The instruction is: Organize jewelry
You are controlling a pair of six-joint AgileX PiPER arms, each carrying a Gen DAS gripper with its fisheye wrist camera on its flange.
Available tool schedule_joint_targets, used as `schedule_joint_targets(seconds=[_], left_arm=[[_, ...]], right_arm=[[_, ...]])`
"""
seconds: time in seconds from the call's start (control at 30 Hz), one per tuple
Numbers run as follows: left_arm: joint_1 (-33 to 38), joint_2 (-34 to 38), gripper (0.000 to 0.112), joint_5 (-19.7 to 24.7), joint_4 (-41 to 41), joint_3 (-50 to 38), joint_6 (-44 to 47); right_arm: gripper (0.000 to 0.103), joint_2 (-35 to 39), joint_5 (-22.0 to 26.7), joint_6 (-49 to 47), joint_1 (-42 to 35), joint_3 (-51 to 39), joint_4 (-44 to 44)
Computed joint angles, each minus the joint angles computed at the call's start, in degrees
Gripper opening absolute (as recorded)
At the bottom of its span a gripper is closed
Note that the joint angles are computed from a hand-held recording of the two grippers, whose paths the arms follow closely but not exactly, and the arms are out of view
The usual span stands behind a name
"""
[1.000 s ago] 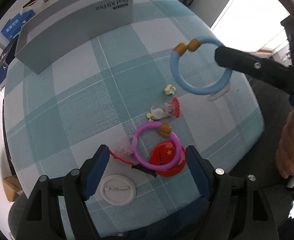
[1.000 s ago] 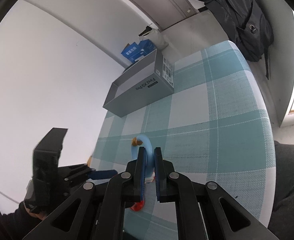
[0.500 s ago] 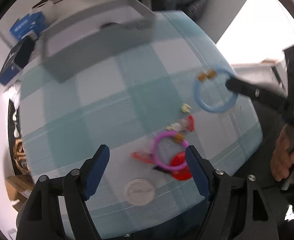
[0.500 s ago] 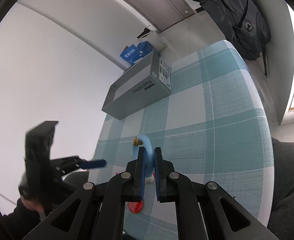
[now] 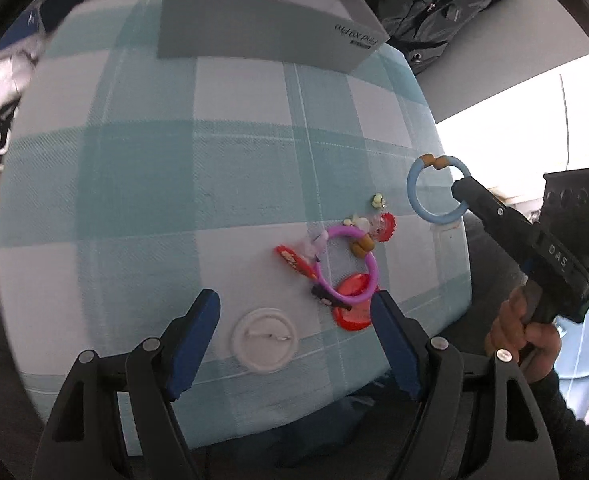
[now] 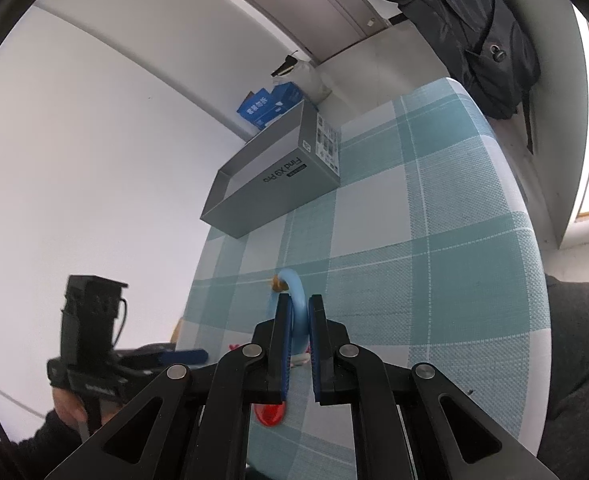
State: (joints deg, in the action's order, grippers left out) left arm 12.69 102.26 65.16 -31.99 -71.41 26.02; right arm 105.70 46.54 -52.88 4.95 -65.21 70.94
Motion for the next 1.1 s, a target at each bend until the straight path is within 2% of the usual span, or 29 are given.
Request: schedule_joint_targets(seconds=[0.03, 0.1, 0.33, 0.5, 0.57, 0.63, 0.67, 0.8, 0.97, 1.1], left_arm=[[-0.1, -0.3, 0.070, -0.8, -0.4, 0.7, -0.2], [-0.3, -0.2, 0.057, -1.5, -0.4, 0.6, -0.9], [-1.5, 3.1, 0.050, -3.3, -0.2, -2.6, -5.0], [-4.9, 4.0, 0.031, -5.9, 5.1, -4.4, -9.2], [-4.7, 4.7, 0.023, -5.2, 3.8, -4.8, -8.9], [-5.0, 4.8, 0.020, -5.4, 3.6, -4.9, -9.6], [-5.4, 4.6, 0.015, -5.8, 3.6, -4.6, -9.3], [-6.2, 4.4, 0.013, -6.6, 3.8, -4.5, -10.0], [-4.4, 4.0, 0.006, -5.6, 1.3, -3.6, -8.3], [-3.0, 3.9, 0.005, -4.9, 0.1, -3.3, -7.2]], right_arm=[[0.007, -0.1, -0.1, 0.1, 0.1, 0.0, -0.1], [0.007, -0.2, -0.4, 0.1, 0.2, 0.2, -0.3], [0.008, -0.2, -0.7, 0.7, 0.4, 0.1, -0.7], [0.008, 0.1, -0.9, 1.1, 0.7, -0.1, -1.2], [0.008, 0.1, -0.9, 1.1, 0.6, -0.1, -1.1], [0.008, 0.1, -1.0, 0.9, 0.7, 0.0, -1.0], [0.008, 0.0, -1.1, 0.9, 0.7, 0.1, -1.0], [0.008, 0.0, -1.2, 1.0, 0.7, 0.2, -0.9], [0.008, -0.1, -0.9, 0.6, 0.7, 0.2, -0.7], [0.008, -0.4, -1.1, 0.1, 1.0, 0.3, -0.6]])
